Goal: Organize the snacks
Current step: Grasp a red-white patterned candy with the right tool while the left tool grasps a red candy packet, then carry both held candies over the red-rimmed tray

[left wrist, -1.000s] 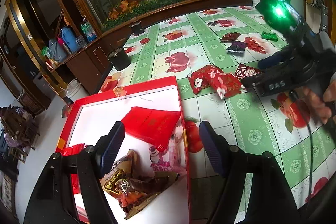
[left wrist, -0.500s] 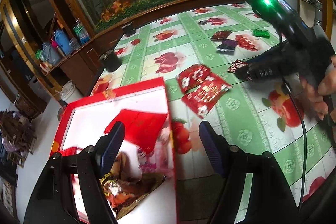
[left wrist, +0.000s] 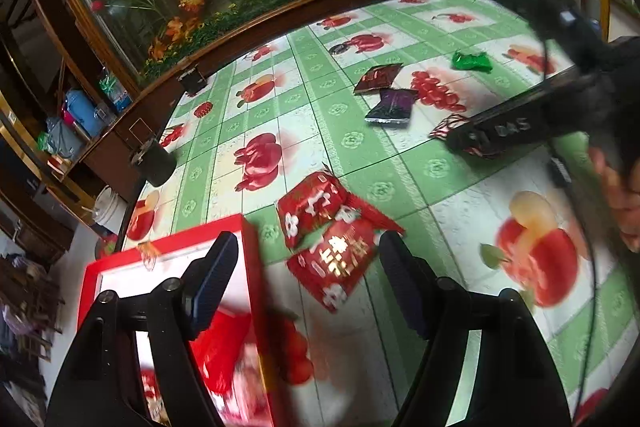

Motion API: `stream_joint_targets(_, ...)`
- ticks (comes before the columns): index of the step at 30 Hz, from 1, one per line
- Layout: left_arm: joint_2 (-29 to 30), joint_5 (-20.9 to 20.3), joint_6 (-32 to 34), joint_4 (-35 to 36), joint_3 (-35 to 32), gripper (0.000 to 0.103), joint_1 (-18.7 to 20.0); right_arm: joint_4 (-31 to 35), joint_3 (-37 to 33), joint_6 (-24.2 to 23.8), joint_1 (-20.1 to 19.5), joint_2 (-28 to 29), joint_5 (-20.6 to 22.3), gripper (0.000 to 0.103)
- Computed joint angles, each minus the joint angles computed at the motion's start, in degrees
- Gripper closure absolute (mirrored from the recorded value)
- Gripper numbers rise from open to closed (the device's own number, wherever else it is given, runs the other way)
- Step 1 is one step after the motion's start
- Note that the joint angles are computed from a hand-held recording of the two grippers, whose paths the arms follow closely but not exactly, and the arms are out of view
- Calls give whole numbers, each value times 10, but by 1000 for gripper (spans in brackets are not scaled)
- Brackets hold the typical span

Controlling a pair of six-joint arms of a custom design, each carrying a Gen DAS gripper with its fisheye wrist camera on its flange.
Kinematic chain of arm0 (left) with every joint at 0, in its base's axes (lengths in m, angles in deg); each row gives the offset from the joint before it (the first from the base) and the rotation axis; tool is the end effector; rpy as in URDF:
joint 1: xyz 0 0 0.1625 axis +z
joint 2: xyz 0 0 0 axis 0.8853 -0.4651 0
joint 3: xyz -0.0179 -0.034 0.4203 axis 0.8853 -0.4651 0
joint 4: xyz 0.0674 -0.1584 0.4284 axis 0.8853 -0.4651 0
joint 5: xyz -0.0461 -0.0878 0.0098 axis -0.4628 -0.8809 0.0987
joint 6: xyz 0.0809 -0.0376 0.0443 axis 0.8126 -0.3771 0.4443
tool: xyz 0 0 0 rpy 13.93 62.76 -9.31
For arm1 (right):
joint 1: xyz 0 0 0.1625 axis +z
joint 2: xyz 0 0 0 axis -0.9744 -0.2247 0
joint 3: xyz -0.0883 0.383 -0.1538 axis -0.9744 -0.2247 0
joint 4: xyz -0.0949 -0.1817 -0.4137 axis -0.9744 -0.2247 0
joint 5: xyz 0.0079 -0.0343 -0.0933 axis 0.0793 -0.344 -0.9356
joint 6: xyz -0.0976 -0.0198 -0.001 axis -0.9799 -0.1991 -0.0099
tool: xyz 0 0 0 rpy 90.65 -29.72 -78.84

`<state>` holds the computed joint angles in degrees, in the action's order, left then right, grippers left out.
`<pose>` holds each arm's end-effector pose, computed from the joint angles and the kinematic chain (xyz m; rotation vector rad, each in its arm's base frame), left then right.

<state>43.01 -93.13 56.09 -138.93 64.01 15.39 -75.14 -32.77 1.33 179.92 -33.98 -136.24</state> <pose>-0.0077 -0.8452 0.2024 1.4663 1.9547 -0.4868 0.2522 -0.8169 -0.0607 -0.2183 -2.3611 0.8398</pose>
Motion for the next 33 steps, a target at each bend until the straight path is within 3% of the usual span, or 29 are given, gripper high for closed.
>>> stream_joint_targets(5, 24, 34, 4, 102, -45, 30, 1, -1, 4, 7, -1, -3, 5, 72)
stream_joint_targets(9, 36, 46, 9, 117, -59, 30, 0, 0, 1, 7, -1, -1, 4, 71)
stream_joint_targets(15, 67, 43, -84, 220, -133, 30, 3, -4, 0, 4, -1, 0, 4, 71)
stream_joint_targets(19, 72, 32, -125, 244, -147, 31, 6, -5, -3, -2, 0, 3, 0, 71)
stream_joint_targets(20, 72, 28, -138, 253, -151, 34, 7, -5, -4, -3, 0, 3, -1, 71)
stream_joint_targets(22, 72, 8, -177, 296, -166, 50, 12, -5, -5, -4, 0, 4, -2, 71)
stream_joint_targets(23, 72, 0, -191, 310, -170, 53, 13, -4, -6, -5, 0, 5, -4, 71)
stream_joint_targets(27, 59, -6, -198, 294, -147, 71, 13, -5, -10, -9, 1, 9, -9, 71)
stream_joint_targets(33, 36, -26, -220, 274, -110, 73, 17, -11, -4, -5, 0, 5, -2, 73)
